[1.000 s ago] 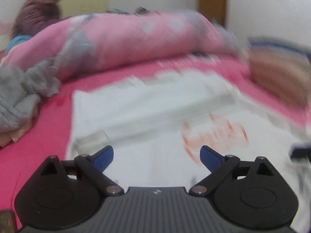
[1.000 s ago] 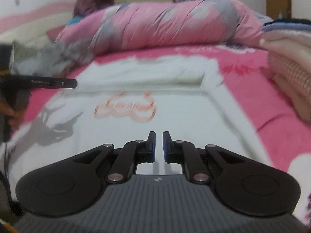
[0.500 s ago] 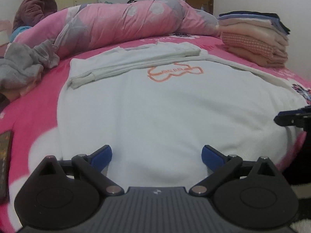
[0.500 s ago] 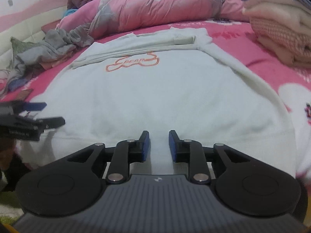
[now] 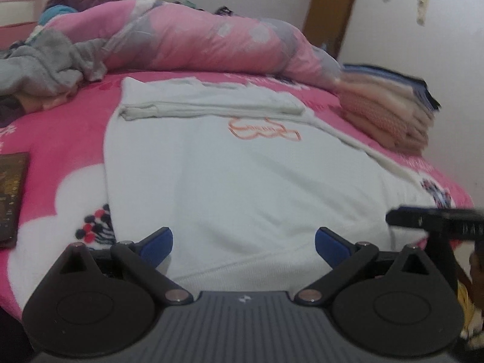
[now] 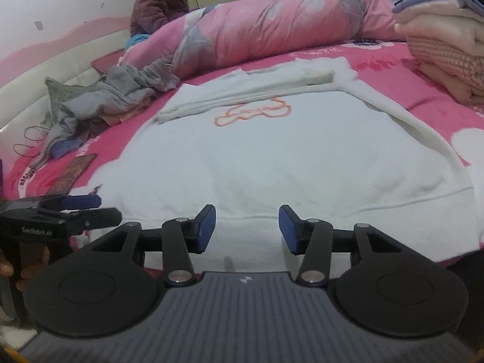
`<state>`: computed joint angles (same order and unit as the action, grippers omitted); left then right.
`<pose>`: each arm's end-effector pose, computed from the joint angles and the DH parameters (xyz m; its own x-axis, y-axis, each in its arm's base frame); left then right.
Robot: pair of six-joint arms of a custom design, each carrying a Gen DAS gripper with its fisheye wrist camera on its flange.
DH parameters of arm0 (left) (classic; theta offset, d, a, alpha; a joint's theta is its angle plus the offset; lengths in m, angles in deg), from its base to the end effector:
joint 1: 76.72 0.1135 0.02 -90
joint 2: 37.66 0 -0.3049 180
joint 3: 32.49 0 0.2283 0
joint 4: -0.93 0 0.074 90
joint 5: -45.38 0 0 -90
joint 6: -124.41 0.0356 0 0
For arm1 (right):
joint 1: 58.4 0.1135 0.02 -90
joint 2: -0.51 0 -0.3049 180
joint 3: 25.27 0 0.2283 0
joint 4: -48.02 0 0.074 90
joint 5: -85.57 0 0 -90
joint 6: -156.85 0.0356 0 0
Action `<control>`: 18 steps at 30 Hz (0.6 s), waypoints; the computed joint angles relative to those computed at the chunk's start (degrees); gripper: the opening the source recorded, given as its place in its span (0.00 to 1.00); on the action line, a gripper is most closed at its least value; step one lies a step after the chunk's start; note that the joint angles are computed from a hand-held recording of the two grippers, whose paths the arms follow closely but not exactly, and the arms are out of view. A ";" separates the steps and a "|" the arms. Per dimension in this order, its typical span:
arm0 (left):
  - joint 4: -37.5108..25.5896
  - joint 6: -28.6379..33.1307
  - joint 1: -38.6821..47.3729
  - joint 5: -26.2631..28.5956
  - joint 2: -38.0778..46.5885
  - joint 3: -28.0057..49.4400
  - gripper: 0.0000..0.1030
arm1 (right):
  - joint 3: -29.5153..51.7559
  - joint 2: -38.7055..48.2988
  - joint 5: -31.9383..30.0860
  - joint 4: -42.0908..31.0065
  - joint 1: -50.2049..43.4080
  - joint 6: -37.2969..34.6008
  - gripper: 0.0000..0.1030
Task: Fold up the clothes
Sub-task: 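Pull both open grippers back from the folded sweatshirt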
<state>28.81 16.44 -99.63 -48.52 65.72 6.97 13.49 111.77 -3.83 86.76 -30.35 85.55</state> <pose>0.2584 -0.1066 0.1406 -0.6197 -0.0723 -0.7815 0.1541 0.9652 -0.2114 0.2564 0.1362 0.1190 -0.6128 0.0367 -0.7894 -0.2809 0.9236 0.2610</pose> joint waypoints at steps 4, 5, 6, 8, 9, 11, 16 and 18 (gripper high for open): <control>-1.47 -2.01 0.29 -1.64 -0.56 1.55 0.99 | 1.62 -0.32 1.71 -1.41 0.99 -0.16 0.46; -2.00 -2.37 0.34 -1.98 -0.61 1.88 0.99 | 1.79 -0.36 1.99 -1.38 1.08 -0.02 0.47; -2.55 -2.73 0.38 -2.32 -0.66 2.21 1.00 | 1.94 -0.33 2.11 -1.32 1.06 0.27 0.47; -4.07 -3.02 0.46 -2.68 -0.45 3.26 1.00 | 2.35 -0.08 2.29 -1.49 1.01 0.94 0.48; -4.84 -3.16 0.49 -2.85 -0.34 3.80 1.00 | 2.62 0.13 2.39 -1.75 0.99 1.29 0.48; -6.35 -3.15 0.51 -3.24 -0.03 5.00 1.00 | 3.28 0.67 2.41 -2.43 0.83 1.91 0.49; -10.44 -4.14 0.03 -5.20 2.08 9.45 1.00 | 5.28 2.38 2.06 -4.08 0.52 3.38 0.49; -11.78 -4.43 0.16 -5.20 3.05 11.05 1.00 | 5.87 2.97 1.82 -4.45 0.43 3.31 0.49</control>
